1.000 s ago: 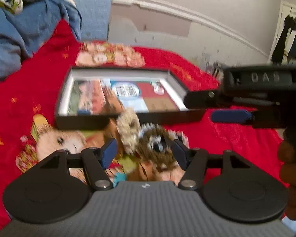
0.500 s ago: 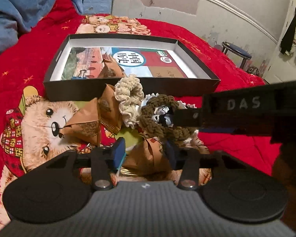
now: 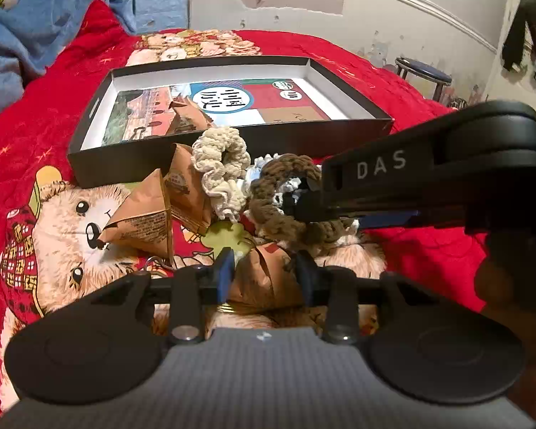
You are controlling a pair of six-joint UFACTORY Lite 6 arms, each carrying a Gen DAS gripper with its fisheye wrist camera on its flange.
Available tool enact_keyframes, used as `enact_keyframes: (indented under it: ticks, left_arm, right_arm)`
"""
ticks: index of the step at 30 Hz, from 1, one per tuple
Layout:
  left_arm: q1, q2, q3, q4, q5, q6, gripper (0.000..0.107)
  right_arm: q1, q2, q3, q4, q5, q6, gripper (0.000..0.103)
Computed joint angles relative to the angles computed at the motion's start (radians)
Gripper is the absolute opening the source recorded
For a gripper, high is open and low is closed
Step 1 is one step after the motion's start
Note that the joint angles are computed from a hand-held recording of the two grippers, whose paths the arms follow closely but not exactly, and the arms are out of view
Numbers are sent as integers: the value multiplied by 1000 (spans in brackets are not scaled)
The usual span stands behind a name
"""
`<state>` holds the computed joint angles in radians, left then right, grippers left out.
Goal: Organize objects
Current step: 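Grasp a brown candy with the left gripper while the right gripper grasps the brown scrunchie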
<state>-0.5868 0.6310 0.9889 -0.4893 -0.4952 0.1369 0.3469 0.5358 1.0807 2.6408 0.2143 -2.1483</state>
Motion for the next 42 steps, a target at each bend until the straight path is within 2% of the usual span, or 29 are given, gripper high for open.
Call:
enact_keyframes:
  ticks: [2, 6, 10, 13, 18, 22, 27, 42]
  left_arm:
    - [-1, 0, -4, 2, -5, -6, 42]
    - [4, -2, -3, 13, 5, -27, 42]
    - [-4, -7, -7, -16, 1, 0, 40]
    - [-8, -13, -15, -26, -4, 4, 38]
    - [-1, -25, -11, -32, 16, 24, 37]
    - [1, -32, -2, -109, 30, 87, 37]
    - [22, -44, -1, -93, 54, 70, 37]
    - [0, -52, 2, -220, 16, 189, 37]
  right_arm:
    - [5, 2, 1, 50, -11, -49, 42]
    - [1, 4, -3, 24, -1, -23, 41]
    - [-5, 15, 9, -82, -7, 102, 21]
    - [-5, 7, -3, -42, -5, 84, 17]
    - [-19, -39, -35, -134, -2, 188, 13]
    - [-39, -96, -78, -161, 34, 222, 13]
    - [-24, -117, -86, -105, 23, 150, 12]
    - [-58, -181, -148, -90, 114, 157, 12]
